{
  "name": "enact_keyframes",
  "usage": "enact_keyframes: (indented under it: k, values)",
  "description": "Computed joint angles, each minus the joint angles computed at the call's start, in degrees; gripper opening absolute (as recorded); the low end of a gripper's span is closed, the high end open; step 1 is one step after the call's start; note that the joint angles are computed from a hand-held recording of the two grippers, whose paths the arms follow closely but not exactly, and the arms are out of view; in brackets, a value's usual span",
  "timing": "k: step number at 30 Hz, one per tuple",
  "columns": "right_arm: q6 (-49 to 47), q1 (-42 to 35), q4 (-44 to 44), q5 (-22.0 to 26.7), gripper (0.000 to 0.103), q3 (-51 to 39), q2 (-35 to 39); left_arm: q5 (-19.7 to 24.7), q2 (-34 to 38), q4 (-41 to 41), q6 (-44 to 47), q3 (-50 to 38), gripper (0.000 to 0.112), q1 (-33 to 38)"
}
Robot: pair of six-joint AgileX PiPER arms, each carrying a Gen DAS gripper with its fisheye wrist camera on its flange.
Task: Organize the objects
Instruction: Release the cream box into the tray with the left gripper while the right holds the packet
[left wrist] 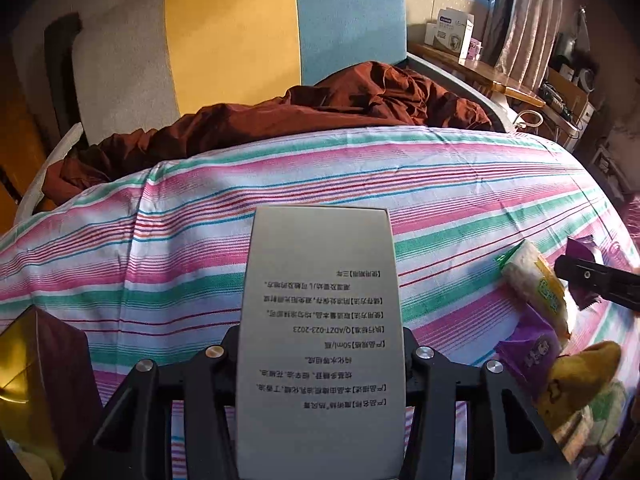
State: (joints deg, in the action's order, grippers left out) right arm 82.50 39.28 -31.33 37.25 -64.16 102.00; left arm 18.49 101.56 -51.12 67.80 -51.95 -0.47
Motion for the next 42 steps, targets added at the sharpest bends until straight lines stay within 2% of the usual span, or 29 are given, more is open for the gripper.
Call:
enact_keyframes:
  k: [6, 9, 13, 18, 22, 24, 27, 29, 36, 42]
  values:
    - [0.35, 0.92, -2.12, -1.24, 0.035, -0.52, 0.09, 5.48, -10.67, -1.74, 4.18, 5.39, 0.05, 3.15]
    - [0.47, 1.93, -3.14, -0.86, 0.035, -0.96, 0.25, 9.19, -15.11, -0.93, 4.86, 7.0, 0.05, 6.98]
    - [1.31, 3.35, -5.02, -0.29, 0.035, -1.25, 0.2, 15.49, -18.15, 0.29, 4.83, 6.94, 0.05, 15.18]
    - [1.81, 5.3, -7.23, 0.9, 0.035, -1.81, 0.13, 22.54, -18.43, -0.75, 8.78, 4.97, 0.05, 29.1]
    - [2.36, 7.34, -9.0, 2.48, 0.035, -2.76, 0.43, 25.27, -14.64, -0.47, 11.24, 0.92, 0.05, 39.52]
    - [2.82, 8.79, -10.55, 3.61, 0.035, -3.42, 0.57, 26.5, -10.78, 1.16, 9.67, -2.97, 0.05, 43.84]
    - [2.8, 10.42, -12.11, 4.62, 0.035, -4.64, 1.1, 29.54, -3.55, 5.12, 3.07, -10.98, 0.05, 48.67]
    - [1.85, 10.93, -12.23, 5.29, 0.035, -5.64, 1.83, 33.36, 1.33, 7.31, -2.77, -16.75, 0.05, 51.12]
    - [1.24, 10.75, -11.61, 5.7, 0.035, -5.87, 2.21, 42.34, 13.36, 11.33, -24.23, -31.43, 0.05, 53.28]
    - [0.69, 10.29, -11.15, 5.52, 0.035, -5.93, 2.37, 42.05, 18.0, 15.3, -37.2, -36.69, 0.05, 52.48]
